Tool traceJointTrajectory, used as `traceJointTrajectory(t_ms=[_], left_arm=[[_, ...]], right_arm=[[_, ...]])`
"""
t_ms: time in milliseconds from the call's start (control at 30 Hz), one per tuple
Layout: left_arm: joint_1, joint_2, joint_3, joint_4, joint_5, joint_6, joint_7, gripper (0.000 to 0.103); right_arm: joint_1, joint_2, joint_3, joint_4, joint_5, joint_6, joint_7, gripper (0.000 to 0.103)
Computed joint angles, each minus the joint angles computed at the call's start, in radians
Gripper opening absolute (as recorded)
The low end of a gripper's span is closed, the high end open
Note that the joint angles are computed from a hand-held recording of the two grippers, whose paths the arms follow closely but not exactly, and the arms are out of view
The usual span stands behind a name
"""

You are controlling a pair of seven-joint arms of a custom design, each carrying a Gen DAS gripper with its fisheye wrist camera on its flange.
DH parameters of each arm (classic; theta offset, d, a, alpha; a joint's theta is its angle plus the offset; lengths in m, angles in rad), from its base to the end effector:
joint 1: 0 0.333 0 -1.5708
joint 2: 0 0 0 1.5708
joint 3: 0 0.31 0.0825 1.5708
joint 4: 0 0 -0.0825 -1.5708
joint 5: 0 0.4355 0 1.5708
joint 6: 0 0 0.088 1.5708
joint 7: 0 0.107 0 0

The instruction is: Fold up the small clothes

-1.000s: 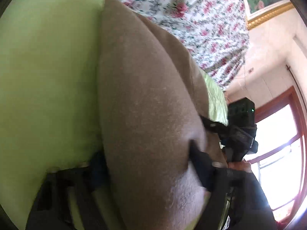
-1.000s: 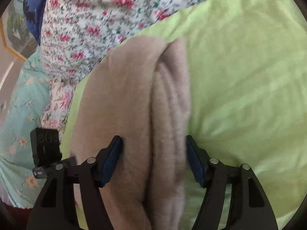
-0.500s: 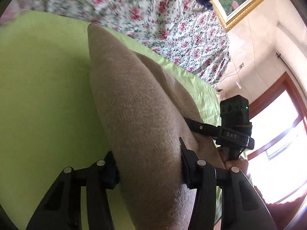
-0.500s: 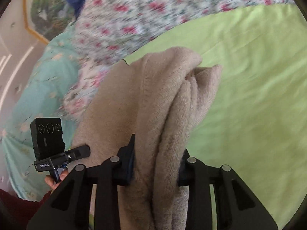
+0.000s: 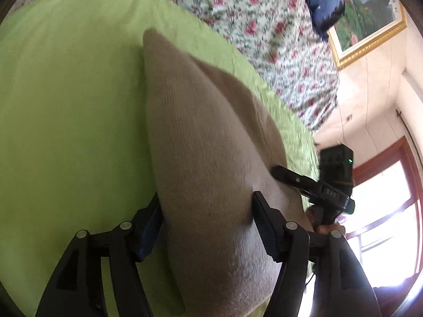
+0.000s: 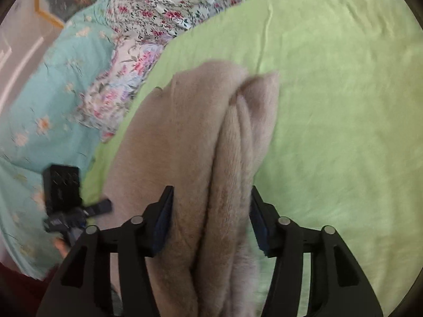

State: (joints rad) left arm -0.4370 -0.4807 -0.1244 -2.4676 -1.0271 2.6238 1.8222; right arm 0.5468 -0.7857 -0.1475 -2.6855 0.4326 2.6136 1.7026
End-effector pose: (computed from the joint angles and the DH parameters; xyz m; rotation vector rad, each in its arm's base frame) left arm 0.4254 -0.2470 0.5007 1.8073 -1.9289 1.2607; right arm 0.3872 0.1515 0.5184 -1.6282 1.6710 0.0734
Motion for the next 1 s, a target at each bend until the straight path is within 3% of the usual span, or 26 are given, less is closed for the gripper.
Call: traceJointTrajectory(t_ms=[133,267,333,367,400,433,500,567,633,733,833,1000], left_arm=[[0.034,0.004,-0.021,0.007,0.066,0.075,-0.051,0.066],[0.051,0.043,-0.014,0.034,0.107,0.096,-0.099,0.065],[0.058,0.056,-0.018,0.042,0.136,0.092,-0.124,0.062],[0.056,0.063,-0.018,0.047,0.14,0.094,-0.129,0.058],[0.062,0.064,-0.026,0.048,0.16,0.096,-0.145,0.058],[0.069,0.06,-0.037,0.046,0.188,0.102,-0.162,0.058],[0.072,0.053,-0.05,0.042,0.229,0.114,-0.188,0.056],[0.065,0.046,-0.053,0.034,0.256,0.124,-0.199,0.056],[0.062,0.056,-0.057,0.04,0.289,0.121,-0.209,0.055],[0.077,0.079,-0.073,0.05,0.351,0.099,-0.266,0.055],[0.058,0.082,-0.054,0.043,0.329,0.102,-0.26,0.055],[0.077,0.079,-0.075,0.04,0.389,0.089,-0.325,0.056]], right_arm=[[-0.081,0.03,0.048,0.063,-0.093,0.01,0.038,0.058],[-0.053,0.153,0.002,0.159,-0.075,0.075,0.011,0.055],[-0.039,0.242,-0.01,0.224,-0.053,0.081,-0.008,0.045],[-0.045,0.283,-0.003,0.259,-0.057,0.059,-0.015,0.021],[-0.072,0.303,0.027,0.276,-0.081,0.05,0.002,0.008],[-0.092,0.301,0.057,0.274,-0.097,0.079,0.017,0.008],[-0.063,0.244,0.042,0.225,-0.057,0.177,-0.025,0.008],[-0.087,0.181,0.066,0.172,-0.083,0.248,0.009,0.008],[-0.141,0.147,0.095,0.129,-0.132,0.255,0.088,0.008],[-0.129,0.18,0.05,0.12,-0.14,0.2,0.141,0.008],[-0.128,0.208,0.036,0.116,-0.151,0.175,0.164,0.008],[-0.139,0.223,0.052,0.137,-0.184,0.149,0.181,0.009]])
